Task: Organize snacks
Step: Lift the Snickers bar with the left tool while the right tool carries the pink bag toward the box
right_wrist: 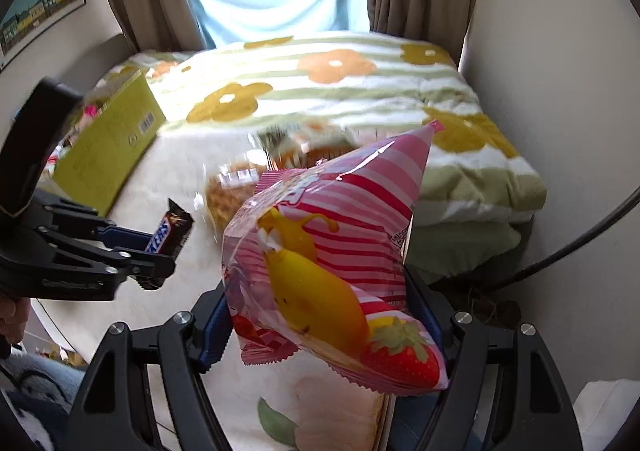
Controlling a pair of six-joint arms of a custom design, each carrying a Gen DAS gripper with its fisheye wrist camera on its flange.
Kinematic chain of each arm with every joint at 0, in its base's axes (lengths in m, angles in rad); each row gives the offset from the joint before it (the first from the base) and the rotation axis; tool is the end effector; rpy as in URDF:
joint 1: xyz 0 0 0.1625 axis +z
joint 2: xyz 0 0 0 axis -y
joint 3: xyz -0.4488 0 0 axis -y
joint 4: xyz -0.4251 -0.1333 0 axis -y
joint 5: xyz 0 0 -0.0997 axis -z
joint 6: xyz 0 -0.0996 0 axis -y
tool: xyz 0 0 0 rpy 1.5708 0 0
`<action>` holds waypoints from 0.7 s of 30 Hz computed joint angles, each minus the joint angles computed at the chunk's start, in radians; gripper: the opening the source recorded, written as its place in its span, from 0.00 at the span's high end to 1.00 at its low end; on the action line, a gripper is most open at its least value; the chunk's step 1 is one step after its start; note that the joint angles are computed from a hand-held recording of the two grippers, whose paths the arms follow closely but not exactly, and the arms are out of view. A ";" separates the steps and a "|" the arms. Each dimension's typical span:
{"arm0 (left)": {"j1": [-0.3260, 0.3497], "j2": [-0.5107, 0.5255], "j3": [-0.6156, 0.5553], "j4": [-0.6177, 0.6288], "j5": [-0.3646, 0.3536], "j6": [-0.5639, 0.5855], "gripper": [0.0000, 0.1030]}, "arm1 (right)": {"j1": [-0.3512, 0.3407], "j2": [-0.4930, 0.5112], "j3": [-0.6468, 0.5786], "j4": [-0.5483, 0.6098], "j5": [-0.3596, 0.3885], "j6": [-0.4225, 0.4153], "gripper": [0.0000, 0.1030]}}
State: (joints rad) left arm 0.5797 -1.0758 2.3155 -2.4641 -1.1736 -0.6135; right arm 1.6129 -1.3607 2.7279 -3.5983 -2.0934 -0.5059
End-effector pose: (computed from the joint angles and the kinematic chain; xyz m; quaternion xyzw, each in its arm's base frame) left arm -0.2522 -0.3705 0.0352 0.2146 0.9421 -0.0223 0.2565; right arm 0.0966 -0.3074 0.1781 0.1667 -0.9025 0.2486 0.3098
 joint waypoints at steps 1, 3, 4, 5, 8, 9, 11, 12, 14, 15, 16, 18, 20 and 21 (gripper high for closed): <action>-0.006 -0.044 0.009 0.000 0.020 -0.009 0.75 | 0.020 -0.013 -0.010 0.020 -0.002 0.006 0.30; -0.019 -0.099 0.021 -0.002 0.052 -0.026 0.75 | 0.075 -0.029 -0.039 0.063 -0.015 0.019 0.30; -0.022 -0.138 0.025 0.007 0.075 -0.031 0.75 | 0.103 -0.032 -0.055 0.083 -0.020 0.024 0.30; -0.021 -0.167 0.025 0.012 0.097 -0.034 0.75 | 0.136 -0.029 -0.074 0.099 -0.025 0.027 0.30; -0.029 -0.276 0.038 0.059 0.173 -0.060 0.75 | 0.225 0.004 -0.138 0.141 -0.034 0.044 0.30; -0.026 -0.315 0.039 0.082 0.197 -0.066 0.75 | 0.250 0.020 -0.160 0.150 -0.030 0.055 0.30; -0.013 -0.397 0.039 0.131 0.242 -0.077 0.75 | 0.299 0.056 -0.212 0.189 -0.002 0.091 0.30; -0.002 -0.432 0.039 0.152 0.261 -0.077 0.75 | 0.314 0.072 -0.229 0.195 0.010 0.102 0.30; 0.018 -0.480 0.037 0.182 0.294 -0.078 0.75 | 0.355 0.126 -0.282 0.218 0.039 0.126 0.30; 0.032 -0.515 0.033 0.211 0.308 -0.077 0.75 | 0.370 0.151 -0.301 0.220 0.043 0.130 0.30; 0.056 -0.552 0.029 0.232 0.323 -0.073 0.75 | 0.393 0.186 -0.331 0.227 0.045 0.137 0.30; 0.090 -0.587 0.025 0.246 0.332 -0.060 0.75 | 0.425 0.241 -0.379 0.245 0.048 0.151 0.30; 0.140 -0.637 0.015 0.280 0.344 -0.039 0.75 | 0.450 0.302 -0.431 0.267 0.061 0.173 0.30; 0.158 -0.652 0.007 0.294 0.345 -0.027 0.75 | 0.457 0.337 -0.459 0.274 0.070 0.185 0.30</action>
State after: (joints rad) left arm 0.7376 -1.7277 2.3223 -2.1696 -0.8283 -0.6402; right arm 2.0703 -1.0238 2.2694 -3.3245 -2.0233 -0.3206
